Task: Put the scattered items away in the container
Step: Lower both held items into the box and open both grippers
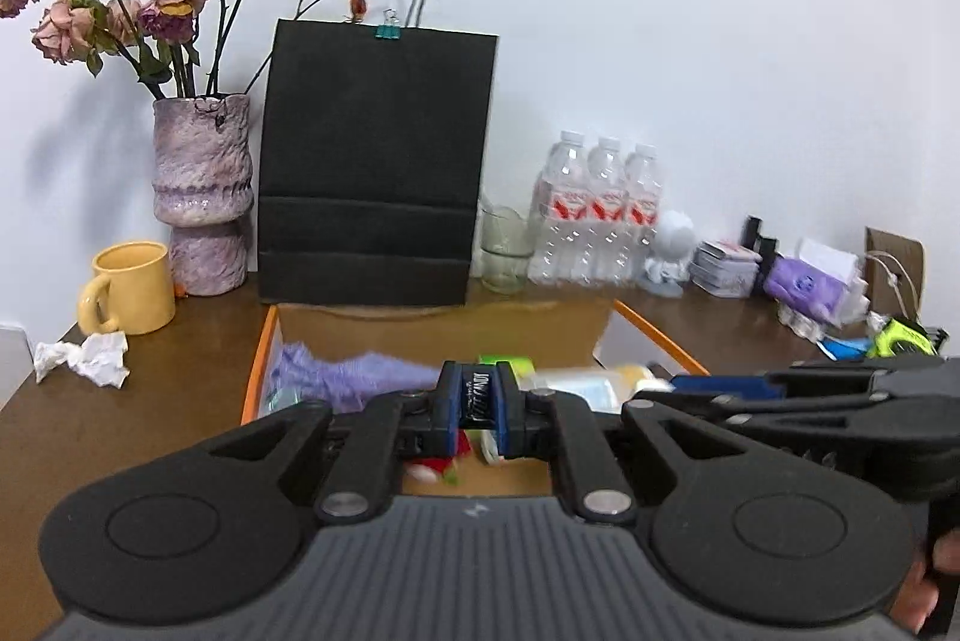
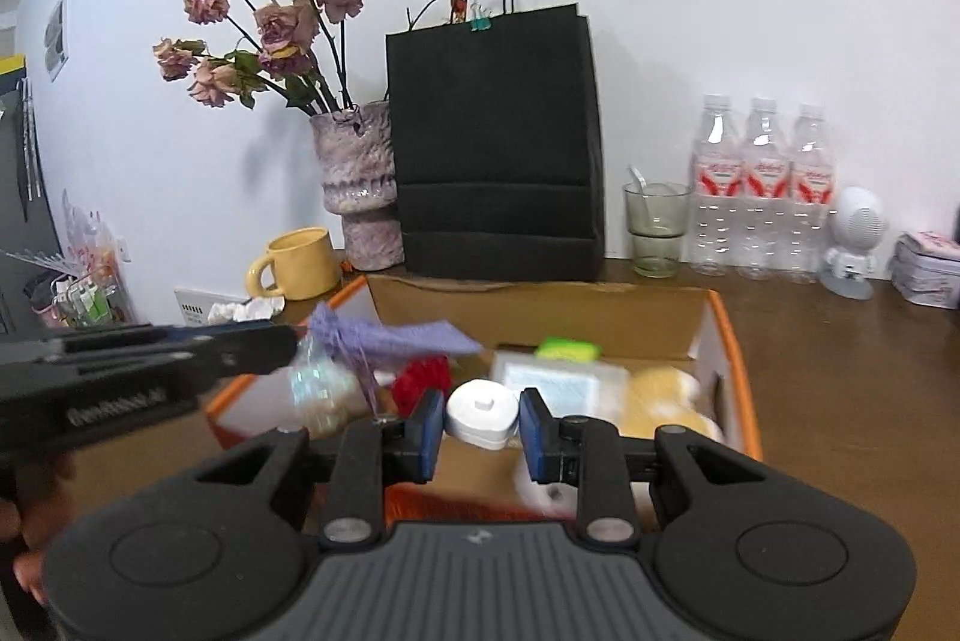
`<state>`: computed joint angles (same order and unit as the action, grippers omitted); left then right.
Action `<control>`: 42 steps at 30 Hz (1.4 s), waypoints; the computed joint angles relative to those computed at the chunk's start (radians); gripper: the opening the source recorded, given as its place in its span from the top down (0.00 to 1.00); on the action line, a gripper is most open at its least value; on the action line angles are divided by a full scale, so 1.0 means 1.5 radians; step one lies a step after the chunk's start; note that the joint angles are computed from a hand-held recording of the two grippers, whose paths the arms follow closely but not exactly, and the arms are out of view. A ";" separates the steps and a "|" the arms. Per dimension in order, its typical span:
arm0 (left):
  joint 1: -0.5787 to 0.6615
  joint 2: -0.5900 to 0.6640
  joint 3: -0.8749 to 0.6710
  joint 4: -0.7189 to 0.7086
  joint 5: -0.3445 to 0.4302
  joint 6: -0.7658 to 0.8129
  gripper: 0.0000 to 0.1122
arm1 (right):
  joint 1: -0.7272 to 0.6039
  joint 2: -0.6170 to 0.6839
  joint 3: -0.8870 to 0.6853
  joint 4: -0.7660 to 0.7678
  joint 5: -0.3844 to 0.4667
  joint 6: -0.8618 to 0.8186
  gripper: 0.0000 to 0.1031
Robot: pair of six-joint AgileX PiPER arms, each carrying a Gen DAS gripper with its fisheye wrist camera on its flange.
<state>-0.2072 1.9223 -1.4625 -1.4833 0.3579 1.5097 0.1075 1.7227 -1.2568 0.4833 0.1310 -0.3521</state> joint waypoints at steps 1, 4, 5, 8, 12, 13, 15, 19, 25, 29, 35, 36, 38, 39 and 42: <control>-0.001 0.019 -0.029 0.031 -0.004 -0.039 0.90 | 0.002 0.021 -0.028 -0.040 0.012 0.041 0.75; 0.002 0.071 -0.092 0.087 -0.007 -0.123 0.90 | 0.010 0.078 -0.098 -0.133 0.036 0.145 0.75; 0.002 0.087 -0.108 0.111 -0.007 -0.151 0.90 | 0.011 0.092 -0.110 -0.139 0.040 0.153 0.75; 0.000 0.129 -0.157 0.233 -0.003 -0.263 0.90 | 0.018 0.129 -0.145 -0.244 0.065 0.246 0.75; -0.002 0.157 -0.187 0.298 0.005 -0.324 0.90 | 0.023 0.150 -0.160 -0.349 0.083 0.345 0.75; -0.004 0.158 -0.186 0.302 0.002 -0.323 0.90 | 0.022 0.152 -0.160 -0.352 0.083 0.348 0.75; -0.005 0.155 -0.178 0.298 -0.004 -0.312 0.90 | 0.024 0.152 -0.160 -0.381 0.084 0.376 0.75; -0.011 0.147 -0.167 0.334 -0.021 -0.352 0.75 | 0.023 0.151 -0.169 -0.395 0.109 0.387 0.71; -0.019 0.113 -0.128 0.307 -0.087 -0.363 0.08 | -0.005 0.127 -0.183 -0.256 0.160 0.243 0.10; -0.011 0.105 -0.131 0.303 -0.062 -0.379 0.08 | 0.003 0.109 -0.169 -0.365 0.146 0.340 0.06; -0.013 0.107 -0.138 0.351 -0.057 -0.432 0.08 | 0.007 0.112 -0.174 -0.414 0.154 0.387 0.06; -0.013 0.107 -0.139 0.354 -0.057 -0.437 0.08 | 0.007 0.110 -0.172 -0.418 0.152 0.390 0.06; -0.013 0.106 -0.138 0.353 -0.057 -0.437 0.08 | 0.007 0.109 -0.169 -0.428 0.150 0.400 0.06; -0.013 0.106 -0.137 0.353 -0.057 -0.439 0.08 | 0.006 0.108 -0.169 -0.428 0.149 0.401 0.06; -0.013 0.106 -0.136 0.360 -0.059 -0.445 0.08 | 0.007 0.108 -0.169 -0.439 0.150 0.414 0.06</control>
<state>-0.2268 2.0810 -1.6672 -0.9435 0.2695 0.8418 0.1178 1.8851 -1.5108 -0.1755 0.3555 0.2683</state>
